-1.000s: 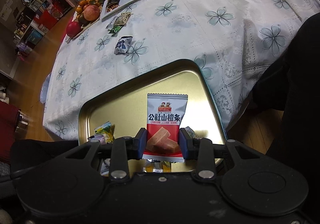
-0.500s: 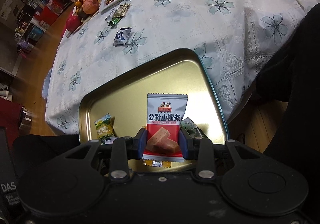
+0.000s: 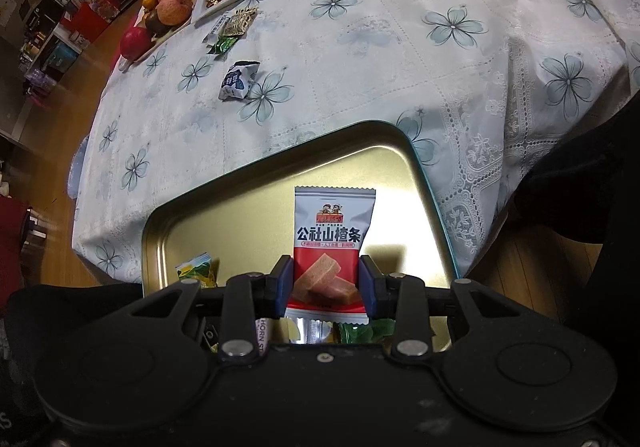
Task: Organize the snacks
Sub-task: 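Open both tools to drop the packets onto the gold tray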
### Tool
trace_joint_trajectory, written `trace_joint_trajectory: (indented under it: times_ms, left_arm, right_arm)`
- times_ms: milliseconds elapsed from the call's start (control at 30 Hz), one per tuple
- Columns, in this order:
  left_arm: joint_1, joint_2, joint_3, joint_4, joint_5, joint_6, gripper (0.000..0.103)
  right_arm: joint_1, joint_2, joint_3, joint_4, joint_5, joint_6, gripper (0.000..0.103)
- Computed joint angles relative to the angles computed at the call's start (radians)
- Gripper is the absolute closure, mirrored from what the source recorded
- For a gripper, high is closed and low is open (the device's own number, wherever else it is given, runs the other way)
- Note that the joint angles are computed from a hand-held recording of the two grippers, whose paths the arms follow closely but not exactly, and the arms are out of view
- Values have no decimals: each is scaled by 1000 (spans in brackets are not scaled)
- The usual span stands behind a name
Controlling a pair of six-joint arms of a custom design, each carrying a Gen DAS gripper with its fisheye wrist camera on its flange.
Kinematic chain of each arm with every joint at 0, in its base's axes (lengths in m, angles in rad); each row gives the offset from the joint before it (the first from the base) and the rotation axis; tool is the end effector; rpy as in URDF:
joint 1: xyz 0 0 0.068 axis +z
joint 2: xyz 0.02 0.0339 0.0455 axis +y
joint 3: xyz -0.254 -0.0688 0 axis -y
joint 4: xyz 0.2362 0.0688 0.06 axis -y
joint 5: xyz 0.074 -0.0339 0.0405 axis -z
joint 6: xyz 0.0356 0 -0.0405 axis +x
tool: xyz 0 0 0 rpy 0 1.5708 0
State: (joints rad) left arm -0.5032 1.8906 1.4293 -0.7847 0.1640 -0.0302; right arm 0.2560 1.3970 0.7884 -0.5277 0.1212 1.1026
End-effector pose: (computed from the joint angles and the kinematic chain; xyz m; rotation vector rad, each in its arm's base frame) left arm 0.3239 -0.1849 0.1998 0.7053 2.7626 -0.3491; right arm 0.2431 0.0592 0.1787 1.1497 2.4632 0.2486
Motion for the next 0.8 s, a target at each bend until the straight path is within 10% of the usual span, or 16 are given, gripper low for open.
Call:
trace_joint_trajectory:
  times_ms: [800]
  left_arm:
    - [18,-22,-33,-3,-26,-10,69]
  right_arm:
    - [125,-17,19,-30,62,26,64]
